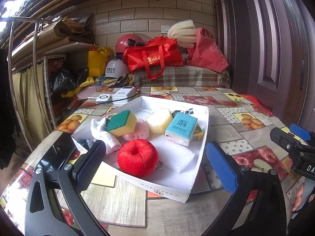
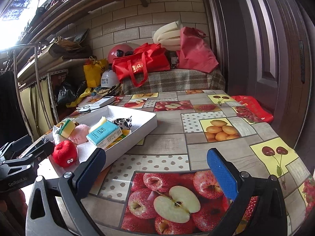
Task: Organize soft objects
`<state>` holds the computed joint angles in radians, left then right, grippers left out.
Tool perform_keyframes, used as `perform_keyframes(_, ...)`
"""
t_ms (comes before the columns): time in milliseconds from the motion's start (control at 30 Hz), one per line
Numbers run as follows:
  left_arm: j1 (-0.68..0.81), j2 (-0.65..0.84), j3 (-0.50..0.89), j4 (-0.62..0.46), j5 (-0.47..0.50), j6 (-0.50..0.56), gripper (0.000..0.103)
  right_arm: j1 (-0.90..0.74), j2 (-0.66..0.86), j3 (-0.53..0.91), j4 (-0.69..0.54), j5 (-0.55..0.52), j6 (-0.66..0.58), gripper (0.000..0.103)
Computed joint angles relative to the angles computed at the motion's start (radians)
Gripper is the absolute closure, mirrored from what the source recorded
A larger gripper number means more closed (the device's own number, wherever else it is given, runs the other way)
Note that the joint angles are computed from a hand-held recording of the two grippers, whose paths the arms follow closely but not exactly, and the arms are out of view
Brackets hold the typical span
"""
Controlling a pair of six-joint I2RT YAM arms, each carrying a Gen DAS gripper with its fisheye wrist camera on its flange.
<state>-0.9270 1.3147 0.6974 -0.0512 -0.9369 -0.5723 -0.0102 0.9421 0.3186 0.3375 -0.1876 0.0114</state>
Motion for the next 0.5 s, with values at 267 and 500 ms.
perform_keyframes(267, -0.093, 0.067, 0.086, -0.170, -0.198, -0.151, 0.000, -0.071, -0.489, -0.261, 0.092, 0.037, 0.036, 0.000)
perform_keyframes(500, -0.074, 0.108, 0.125, -0.172, -0.128, -0.075, 0.000, -0.108, -0.377, -0.189, 0.027, 0.027, 0.049, 0.000)
